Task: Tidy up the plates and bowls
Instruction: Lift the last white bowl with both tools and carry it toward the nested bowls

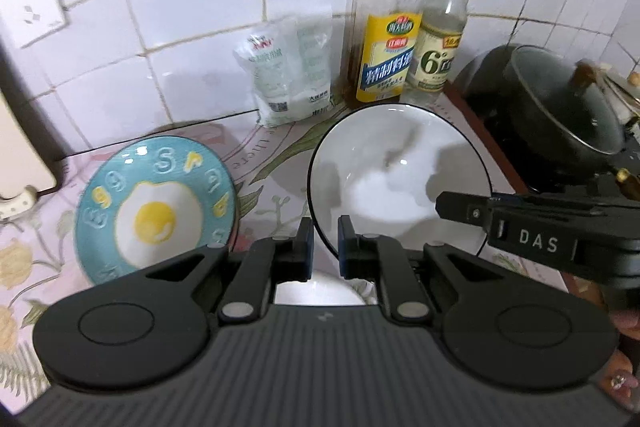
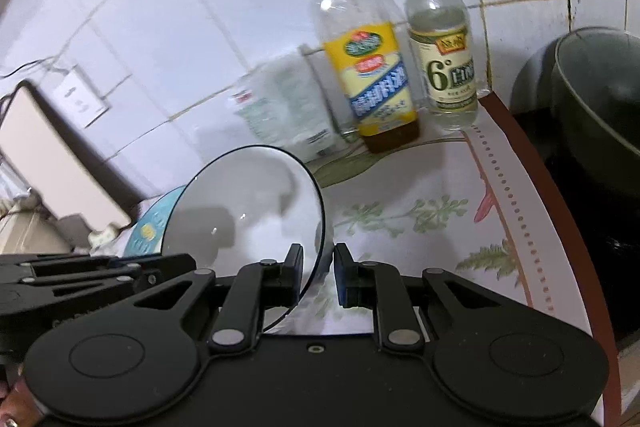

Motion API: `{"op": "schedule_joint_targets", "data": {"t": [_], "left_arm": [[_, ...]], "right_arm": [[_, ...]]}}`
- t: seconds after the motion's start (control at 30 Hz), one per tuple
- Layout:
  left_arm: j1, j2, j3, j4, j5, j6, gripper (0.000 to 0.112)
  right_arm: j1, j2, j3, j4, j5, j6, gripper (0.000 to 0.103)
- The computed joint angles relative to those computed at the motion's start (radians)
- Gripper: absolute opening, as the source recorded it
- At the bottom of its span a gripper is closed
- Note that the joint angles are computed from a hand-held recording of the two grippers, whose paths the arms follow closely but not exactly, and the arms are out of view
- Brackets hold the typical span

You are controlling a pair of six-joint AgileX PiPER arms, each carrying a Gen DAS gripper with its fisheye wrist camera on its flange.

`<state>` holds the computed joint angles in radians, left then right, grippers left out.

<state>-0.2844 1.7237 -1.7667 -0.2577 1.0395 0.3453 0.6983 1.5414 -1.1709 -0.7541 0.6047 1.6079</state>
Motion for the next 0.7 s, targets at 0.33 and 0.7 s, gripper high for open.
{"op": "schedule_joint_targets", "data": {"t": [0.33,0.7], "left_arm": [[0.087,-0.277,0.248,-0.012,-0.022,0.080,0.011],[0.192,-0.355,0.393,-0.055,-0.044,0.166,0.011]], "right_arm": [[0.215,-0.017,-0.060,-0.066,0.155,0.073,0.021],[0.291,0.055,-0.098,-0.073,0.155,0.081,0.021]]}}
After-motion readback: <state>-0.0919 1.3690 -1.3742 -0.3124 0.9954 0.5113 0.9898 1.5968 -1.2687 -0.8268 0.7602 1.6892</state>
